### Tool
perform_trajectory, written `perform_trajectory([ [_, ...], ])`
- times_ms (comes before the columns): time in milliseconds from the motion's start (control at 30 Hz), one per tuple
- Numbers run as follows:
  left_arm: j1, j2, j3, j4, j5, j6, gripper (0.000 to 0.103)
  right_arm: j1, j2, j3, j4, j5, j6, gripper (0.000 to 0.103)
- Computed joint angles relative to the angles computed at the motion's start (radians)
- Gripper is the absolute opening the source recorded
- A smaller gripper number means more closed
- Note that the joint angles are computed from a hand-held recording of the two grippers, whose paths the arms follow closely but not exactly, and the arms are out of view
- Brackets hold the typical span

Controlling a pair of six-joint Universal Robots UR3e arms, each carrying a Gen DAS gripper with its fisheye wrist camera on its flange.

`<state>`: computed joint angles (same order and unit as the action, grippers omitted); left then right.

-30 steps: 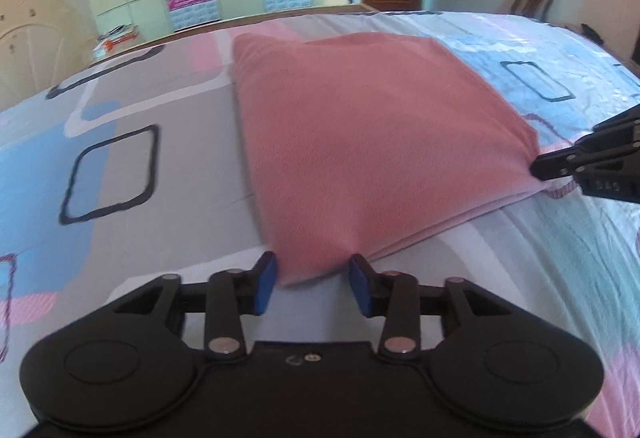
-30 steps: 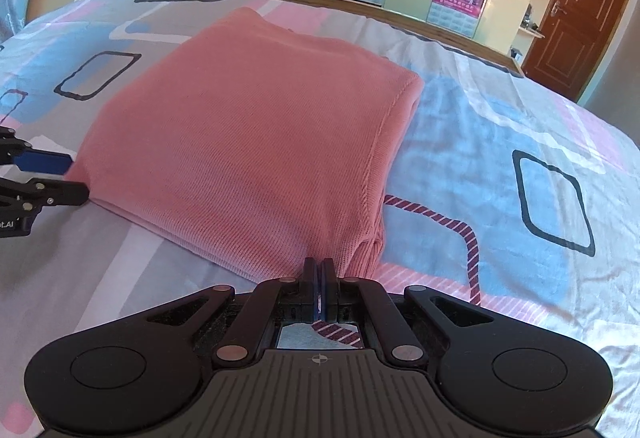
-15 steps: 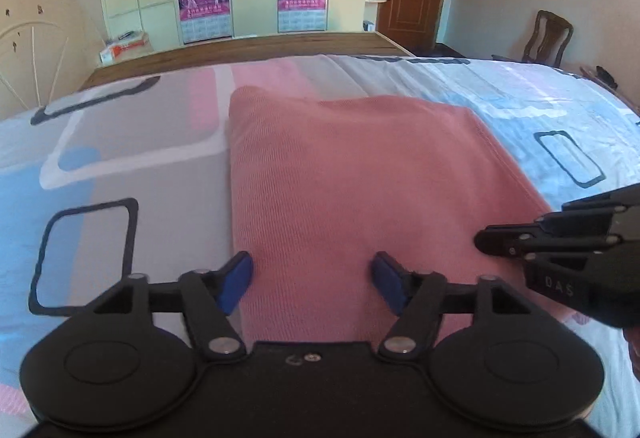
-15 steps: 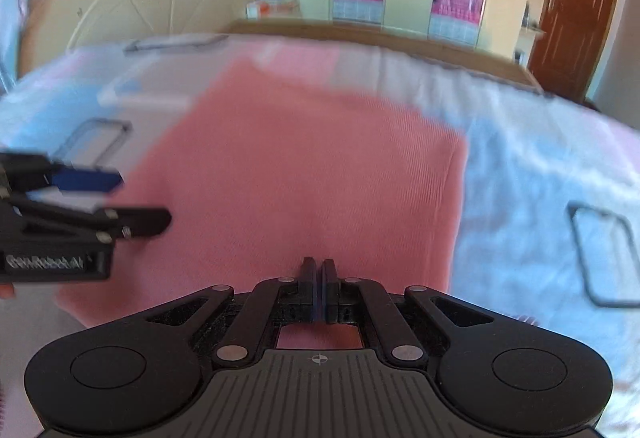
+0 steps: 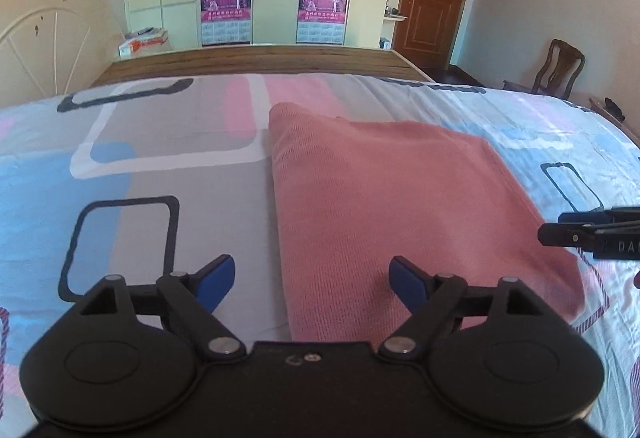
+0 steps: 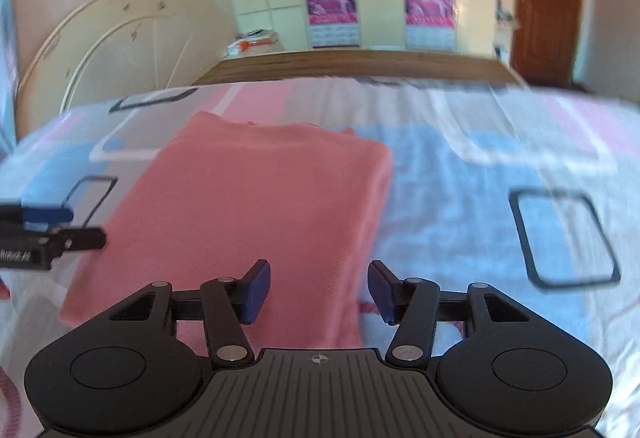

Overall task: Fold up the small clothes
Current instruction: 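Grasp the folded sweatshirt edge again with the right gripper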

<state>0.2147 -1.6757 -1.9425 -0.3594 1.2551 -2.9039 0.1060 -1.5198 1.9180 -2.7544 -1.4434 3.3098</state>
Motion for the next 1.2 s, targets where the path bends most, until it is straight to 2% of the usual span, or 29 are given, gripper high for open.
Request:
perform_trajectory([
  [200, 0.035, -0.039, 0.042, -0.072, -0.079, -0.040, 0.076, -0.197, -0.040, 0.075, 0.034, 0.281, 0.062, 0.054],
  [300, 0.064, -0.071, 0.078, -0.113, -0.132, -0.076, 0.077, -0.275, -0.043, 0.116, 0.023, 0.387, 0.106, 0.054],
  [400, 0.093, -0.111, 0.121, -0.153, -0.184, -0.110, 0.076, -0.365, -0.041, 0.167, -0.010, 0.546, 0.143, 0.054],
  [567, 0.171, -0.208, 0.223, -0.329, -0.368, -0.096, 0.071, -0.428, 0.015, 0.157, 0.021, 0.659, 0.132, 0.054],
  [733, 0.198, -0.280, 0.274, -0.388, -0.441, -0.074, 0.074, -0.470, 0.094, 0.105, 0.085, 0.779, 0.086, 0.053],
  [833, 0.190, -0.315, 0.315, -0.408, -0.448, -0.064, 0.073, -0.475, 0.169, 0.037, 0.120, 0.830, 0.045, 0.053],
  [933, 0.155, -0.339, 0.359, -0.393, -0.405, -0.090, 0.071, -0.451, 0.232, -0.030, 0.111, 0.834, 0.041, 0.053],
  [1067, 0.079, -0.363, 0.419, -0.358, -0.302, -0.142, 0.068, -0.393, 0.254, -0.089, 0.083, 0.751, 0.052, 0.052],
  [1100, 0.054, -0.371, 0.438, -0.350, -0.264, -0.149, 0.066, -0.371, 0.252, -0.105, 0.080, 0.712, 0.050, 0.049],
  [1133, 0.030, -0.376, 0.457, -0.348, -0.229, -0.152, 0.061, -0.341, 0.238, -0.116, 0.087, 0.650, 0.041, 0.039],
  [1167, 0.012, -0.378, 0.473, -0.351, -0.206, -0.156, 0.053, -0.308, 0.229, -0.139, 0.104, 0.581, 0.024, 0.035],
  [1200, -0.005, -0.378, 0.488, -0.357, -0.184, -0.158, 0.050, -0.281, 0.223, -0.156, 0.114, 0.531, 0.011, 0.034],
])
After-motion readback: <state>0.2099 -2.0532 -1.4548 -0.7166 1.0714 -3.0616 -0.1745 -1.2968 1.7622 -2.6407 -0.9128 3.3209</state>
